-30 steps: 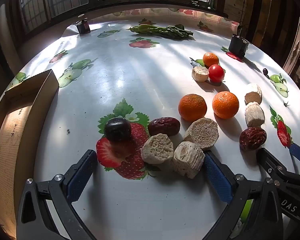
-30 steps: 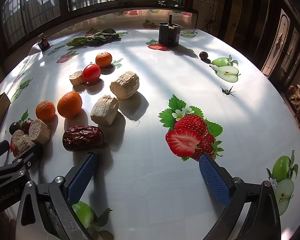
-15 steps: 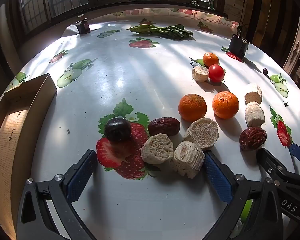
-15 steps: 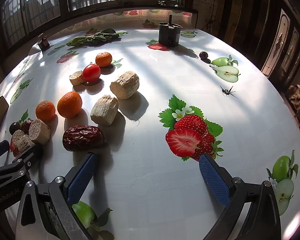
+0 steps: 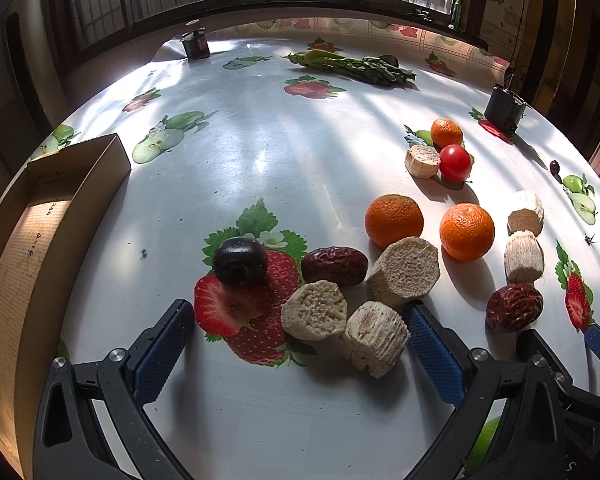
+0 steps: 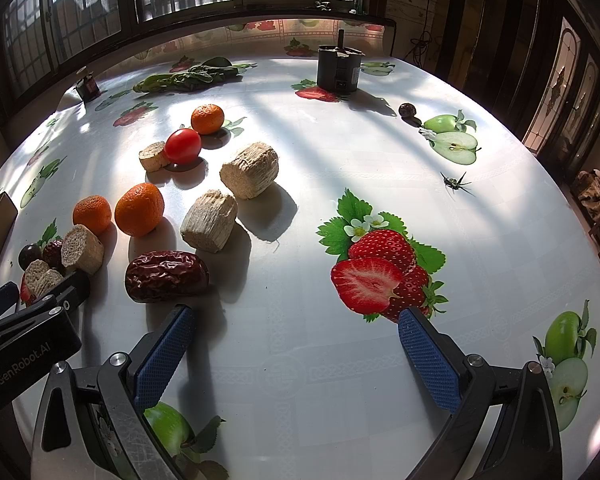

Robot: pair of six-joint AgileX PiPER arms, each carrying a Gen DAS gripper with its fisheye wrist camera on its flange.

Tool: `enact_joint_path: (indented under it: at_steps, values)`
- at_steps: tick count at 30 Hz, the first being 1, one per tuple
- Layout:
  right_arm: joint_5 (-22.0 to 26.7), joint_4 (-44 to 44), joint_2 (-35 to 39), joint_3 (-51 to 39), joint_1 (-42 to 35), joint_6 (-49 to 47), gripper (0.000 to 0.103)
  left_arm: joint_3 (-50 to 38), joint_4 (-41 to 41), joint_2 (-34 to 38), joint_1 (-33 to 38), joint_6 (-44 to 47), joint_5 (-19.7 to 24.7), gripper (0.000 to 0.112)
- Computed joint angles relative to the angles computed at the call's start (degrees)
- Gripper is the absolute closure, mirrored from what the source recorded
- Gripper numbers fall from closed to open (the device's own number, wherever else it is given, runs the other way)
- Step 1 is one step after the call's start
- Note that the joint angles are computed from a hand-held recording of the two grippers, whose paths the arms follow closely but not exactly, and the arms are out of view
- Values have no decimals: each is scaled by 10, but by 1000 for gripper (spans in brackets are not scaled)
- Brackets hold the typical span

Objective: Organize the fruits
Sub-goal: 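Move both grippers over the table toward the cluster of fruit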

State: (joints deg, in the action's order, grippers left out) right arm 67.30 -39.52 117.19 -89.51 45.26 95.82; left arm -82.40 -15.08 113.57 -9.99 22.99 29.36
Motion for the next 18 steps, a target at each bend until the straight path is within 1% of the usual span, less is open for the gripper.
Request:
enact_joint_path:
  at_steps: [3,6,7,10,11,12,15,16,18]
  values:
    - [0,0,0,-1,0,0,1,-2,20,1,-9,-30,-3,9]
    - [0,1,0,-1,0,-1,1,8,6,-9,-3,-5,7,9]
    - [-2,3,-1,1,0,-4,1,11,6,-14,-2,1,17,9]
    - [-22,14,-17,20,0,-25,1,-7,-13,-12,13,55,70,9]
    - [-23,17,-15,18,3,-27,1,-12,-20,-9,16,71,80,9]
    - [-25,19,-23,28,5,-25,1,-12,-27,-9,19,86,83,9]
    - [-20,29,-26,29,11,-25,1,9,-62,-18,27,135,68,9]
    - [-18,32,-25,27,12,-28,1,9,-66,-18,29,144,71,9]
    - [-18,34,-25,25,12,-31,1,-3,-59,-14,30,148,90,9]
